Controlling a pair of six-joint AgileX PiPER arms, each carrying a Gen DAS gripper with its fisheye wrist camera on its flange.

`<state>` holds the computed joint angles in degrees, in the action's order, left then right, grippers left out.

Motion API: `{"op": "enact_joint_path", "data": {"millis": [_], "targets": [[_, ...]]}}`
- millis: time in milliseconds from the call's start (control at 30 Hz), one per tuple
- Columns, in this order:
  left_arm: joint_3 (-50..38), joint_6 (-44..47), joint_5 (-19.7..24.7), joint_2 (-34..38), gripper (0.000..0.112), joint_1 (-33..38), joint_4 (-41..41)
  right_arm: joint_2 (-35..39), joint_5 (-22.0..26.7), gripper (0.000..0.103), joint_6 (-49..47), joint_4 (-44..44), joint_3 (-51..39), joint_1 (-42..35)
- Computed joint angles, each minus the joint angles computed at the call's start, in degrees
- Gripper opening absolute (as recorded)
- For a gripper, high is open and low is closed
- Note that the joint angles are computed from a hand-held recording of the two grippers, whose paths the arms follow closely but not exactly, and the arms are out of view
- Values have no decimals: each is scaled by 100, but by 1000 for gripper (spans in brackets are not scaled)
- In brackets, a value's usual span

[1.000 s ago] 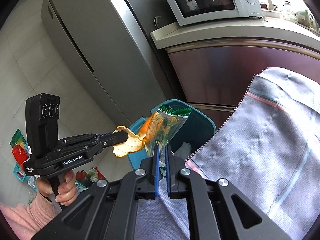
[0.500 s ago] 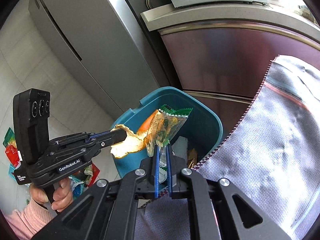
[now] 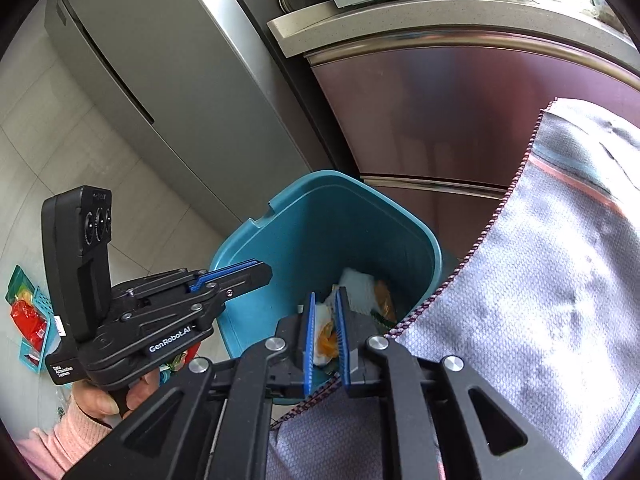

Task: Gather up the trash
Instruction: 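Open both tools to drop the peel and wrapper into the bin, then move both open tools back over the table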

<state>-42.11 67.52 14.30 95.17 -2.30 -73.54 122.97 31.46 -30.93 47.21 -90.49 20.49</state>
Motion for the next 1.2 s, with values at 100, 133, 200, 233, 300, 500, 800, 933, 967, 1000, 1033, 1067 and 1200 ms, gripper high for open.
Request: {"op": "enact_joint_path", "data": {"millis": [100, 133, 200, 233, 300, 500, 800, 933, 967, 1000, 1033, 1067, 1200], "targets": [[58, 153, -4, -77, 8, -57, -163, -193, -106, 12, -392, 339, 329, -59], [100, 301, -14, -133, 8, -85, -307, -258, -134, 13, -524, 457, 431, -73], [194, 552, -24, -278, 8, -151, -549, -402, -182, 14, -804, 717, 651, -106], [239, 691, -14, -367, 9, -190, -678, -476, -217, 15, -955, 853, 763, -115], [358, 933, -14, -579, 13, -278, -924, -643, -276, 16, -1302, 1154, 997, -152], [644, 1616, 105, -1282, 32, -676, -1574, -1491, -503, 22, -2624, 2210, 2024, -309], [556, 1556, -24, -1700, 53, -1985, -1813, -3078, -422, 29, -4400, 3769, 3875, -1153], [280, 1358, -337, -1499, 54, -2834, -1876, -3793, -396, 31, -4745, 4037, 4618, -1644], [191, 1323, -401, -1413, 54, -3030, -1897, -3966, -391, 31, -4806, 4067, 4800, -1796], [88, 1254, -437, -1313, 54, -3204, -1874, -4134, -350, 32, -4890, 4100, 4987, -1988], [18, 1213, -469, -1237, 54, -3366, -1869, -4277, -284, 32, -4960, 4127, 5151, -2189], [-84, 1134, -523, -1136, 54, -3539, -1820, -4423, -207, 32, -4989, 4116, 5315, -2414], [-518, 657, -754, -705, 54, -4189, -1429, -4856, 211, 32, -5222, 4089, 5881, -3553]]}}
